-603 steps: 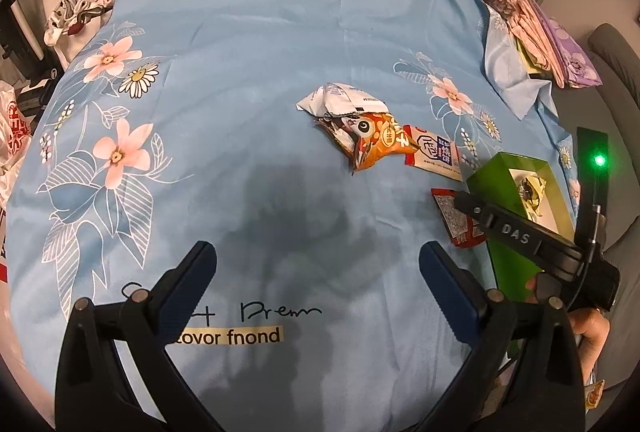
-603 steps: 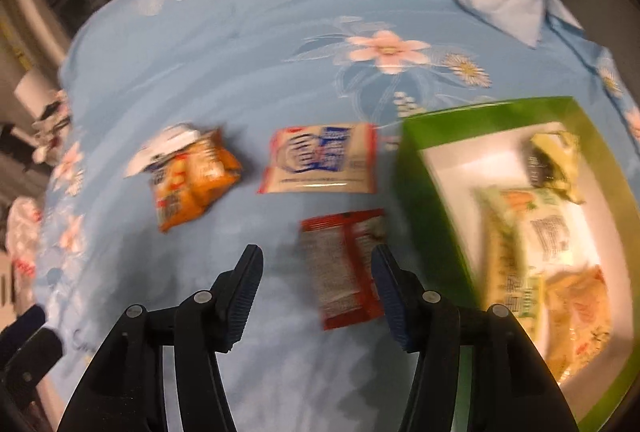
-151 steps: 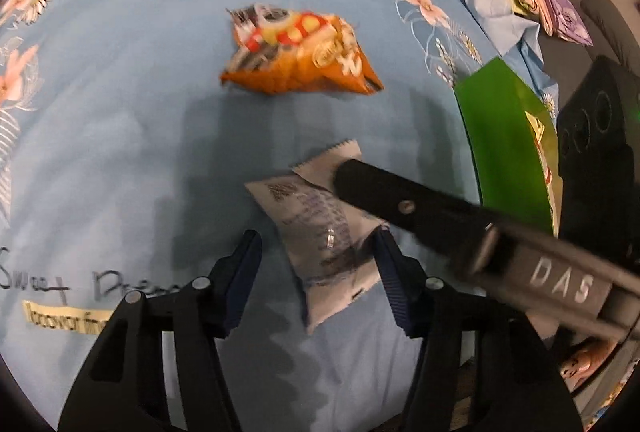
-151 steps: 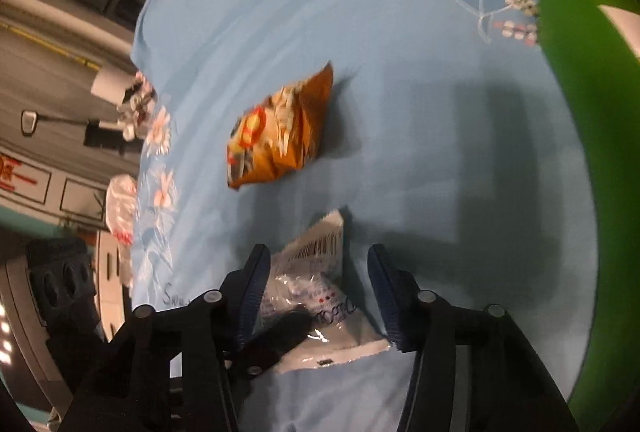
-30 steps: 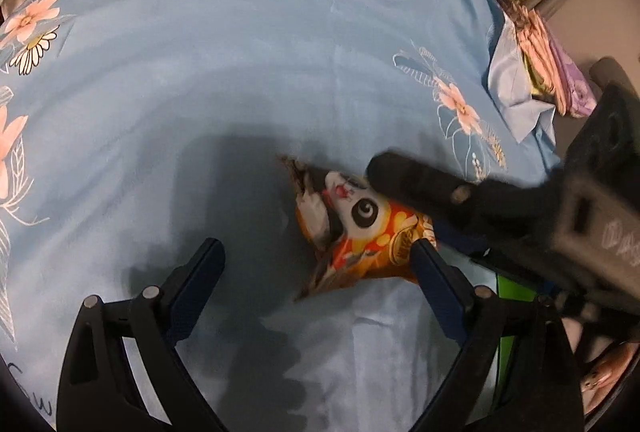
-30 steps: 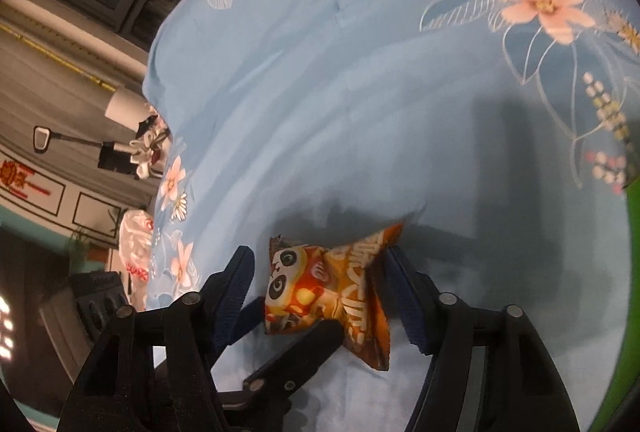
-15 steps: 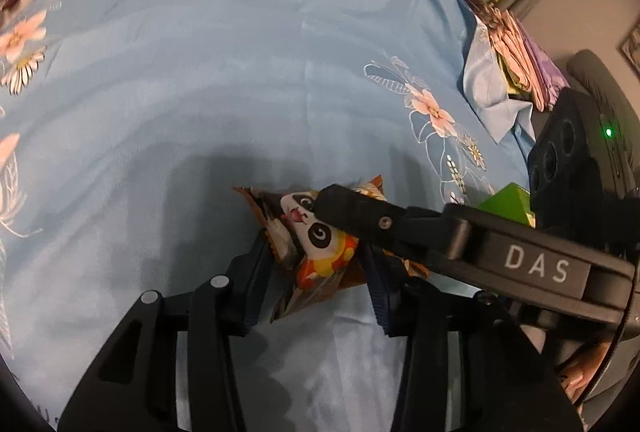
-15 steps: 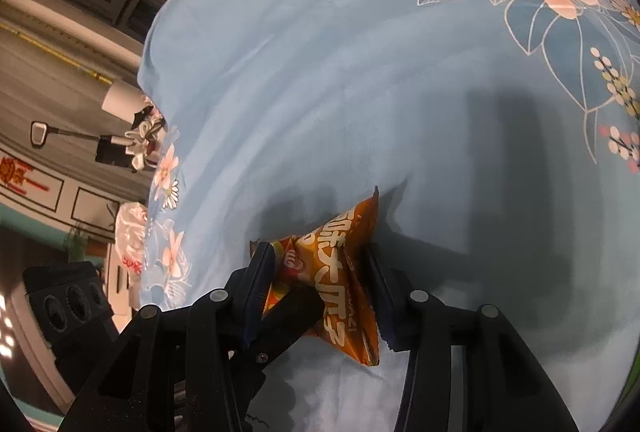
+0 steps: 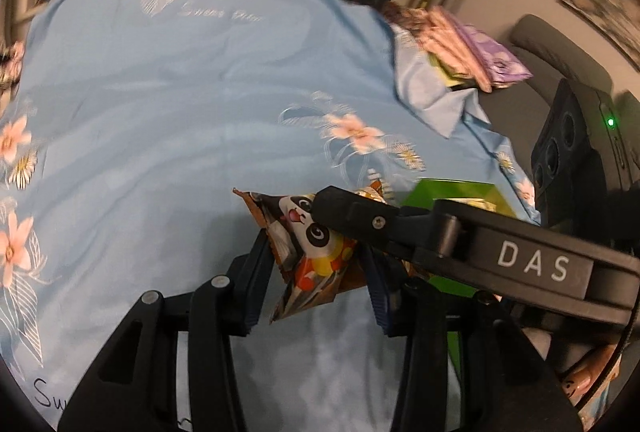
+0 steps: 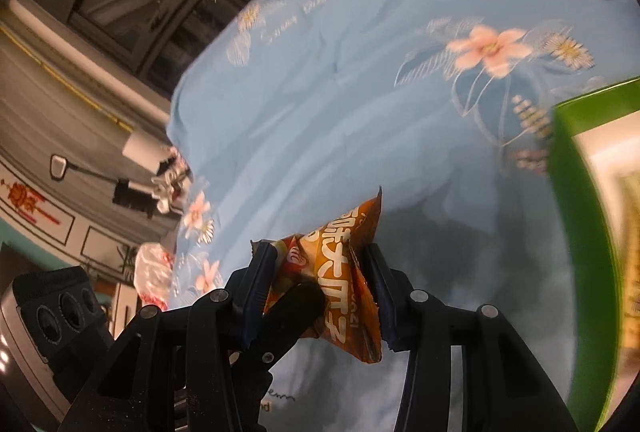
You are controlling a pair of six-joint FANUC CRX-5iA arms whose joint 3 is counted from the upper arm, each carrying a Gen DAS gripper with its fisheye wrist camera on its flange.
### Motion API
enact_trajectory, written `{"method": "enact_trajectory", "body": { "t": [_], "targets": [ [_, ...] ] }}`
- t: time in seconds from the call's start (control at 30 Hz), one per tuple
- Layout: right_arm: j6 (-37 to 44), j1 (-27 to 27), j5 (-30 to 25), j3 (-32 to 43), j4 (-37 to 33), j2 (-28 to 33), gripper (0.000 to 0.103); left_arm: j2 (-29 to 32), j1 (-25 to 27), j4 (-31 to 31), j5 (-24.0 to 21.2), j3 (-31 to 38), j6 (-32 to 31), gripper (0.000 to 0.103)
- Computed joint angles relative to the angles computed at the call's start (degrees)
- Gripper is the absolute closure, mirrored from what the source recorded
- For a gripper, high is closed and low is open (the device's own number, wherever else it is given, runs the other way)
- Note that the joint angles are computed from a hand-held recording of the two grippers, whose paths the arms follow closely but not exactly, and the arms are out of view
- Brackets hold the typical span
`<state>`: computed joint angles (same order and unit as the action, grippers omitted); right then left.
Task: Organize snacks
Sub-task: 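Lift the panda-print bag with the right tool and carry it over the box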
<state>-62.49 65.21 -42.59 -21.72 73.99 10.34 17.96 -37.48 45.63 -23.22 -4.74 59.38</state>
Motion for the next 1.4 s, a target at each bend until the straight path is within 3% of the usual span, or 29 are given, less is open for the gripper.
{"method": "enact_trajectory", "body": {
  "t": [0.2, 0.4, 0.7, 0.93, 1.07, 1.4],
  "targets": [
    [-1.1, 7.03, -12.95, -0.15, -2.09, -1.47, 0.055, -2.47, -3.16, 4.71, 1.41, -2.53, -8.67, 0.06],
    [-3.53, 13.88, -24.44, -1.1, -5.67, -3.27, 0.055, -2.79, -6.3, 6.27, -0.06, -2.03, -12.82, 0.059],
    [-8.46, 20.97, -39.33, -3.22, -12.49, -5.78, 0.055, 3.32, -9.81, -1.44, -6.64, 9.04, -9.42, 0.061],
    [-15.27, 23.19, -40.88, -7.29, -18.17, -9.2, 0.055, 10.08, -11.05, -5.41, -14.38, 18.13, -5.57, 0.059],
    [-18.83, 23.46, -39.11, -9.7, -20.73, -11.33, 0.055, 12.57, -11.41, -8.45, -17.58, 21.78, -1.88, 0.058],
    [-18.91, 23.23, -38.11, -9.75, -25.53, -12.04, 0.055, 15.78, -12.05, -14.39, -21.51, 27.12, 3.62, 0.052]
  ]
}}
